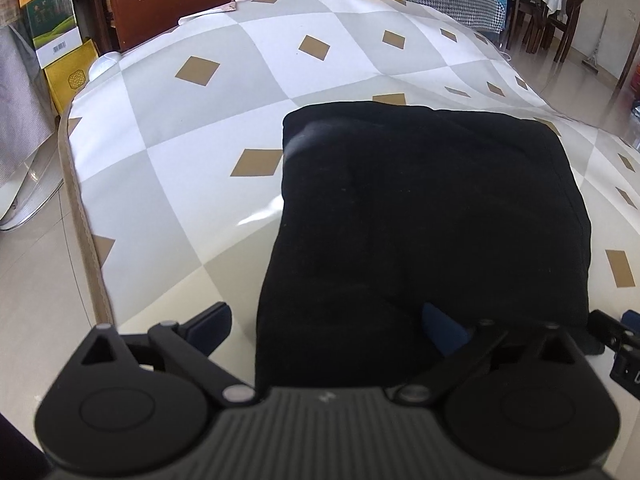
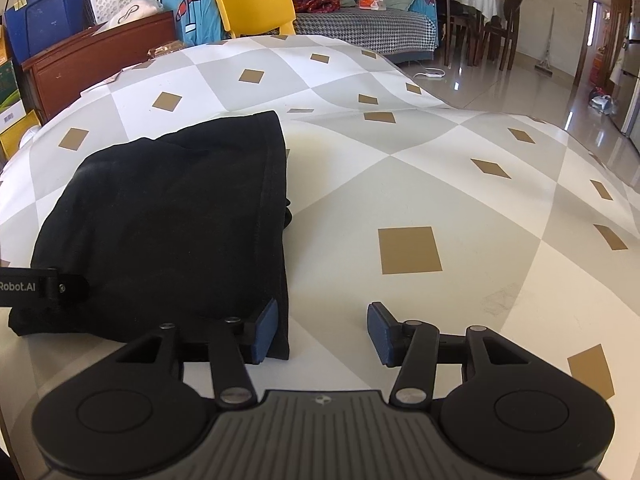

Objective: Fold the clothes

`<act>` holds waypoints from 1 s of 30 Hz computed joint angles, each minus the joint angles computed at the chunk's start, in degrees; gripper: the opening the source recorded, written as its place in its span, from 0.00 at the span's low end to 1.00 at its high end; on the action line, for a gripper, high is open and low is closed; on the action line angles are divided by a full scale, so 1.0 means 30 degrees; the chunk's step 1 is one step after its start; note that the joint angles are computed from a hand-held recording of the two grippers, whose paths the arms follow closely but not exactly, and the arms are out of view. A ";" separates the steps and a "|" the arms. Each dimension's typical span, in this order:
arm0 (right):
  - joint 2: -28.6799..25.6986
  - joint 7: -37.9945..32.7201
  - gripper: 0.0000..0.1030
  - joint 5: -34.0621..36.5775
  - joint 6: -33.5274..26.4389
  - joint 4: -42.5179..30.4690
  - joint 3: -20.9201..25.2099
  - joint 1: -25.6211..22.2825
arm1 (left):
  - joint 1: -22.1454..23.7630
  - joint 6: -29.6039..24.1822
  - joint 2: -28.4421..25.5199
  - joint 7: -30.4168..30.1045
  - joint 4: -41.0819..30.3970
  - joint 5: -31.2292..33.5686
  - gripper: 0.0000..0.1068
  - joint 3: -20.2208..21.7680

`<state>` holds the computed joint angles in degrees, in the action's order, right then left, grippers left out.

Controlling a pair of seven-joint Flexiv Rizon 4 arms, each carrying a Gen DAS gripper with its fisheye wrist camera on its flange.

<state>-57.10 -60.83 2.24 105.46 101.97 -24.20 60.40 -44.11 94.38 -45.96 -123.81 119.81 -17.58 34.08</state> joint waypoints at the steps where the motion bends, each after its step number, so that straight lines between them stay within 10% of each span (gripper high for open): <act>1: 0.0103 0.0000 0.47 0.0036 0.0022 0.0105 0.0014 0.0016 | -0.0013 -0.0003 0.0045 -0.0041 0.0026 -0.0015 0.95 0.0007; 30: 0.2435 -0.1292 0.47 -0.2495 -0.0937 0.1382 0.1664 -0.1164 | -0.2587 -0.4355 0.1534 -0.5187 -0.0555 0.3867 0.96 0.1956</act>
<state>-49.79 -64.70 -5.25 102.65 106.12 -19.21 56.91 -51.87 81.31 -41.36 -139.37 118.15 -5.98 39.95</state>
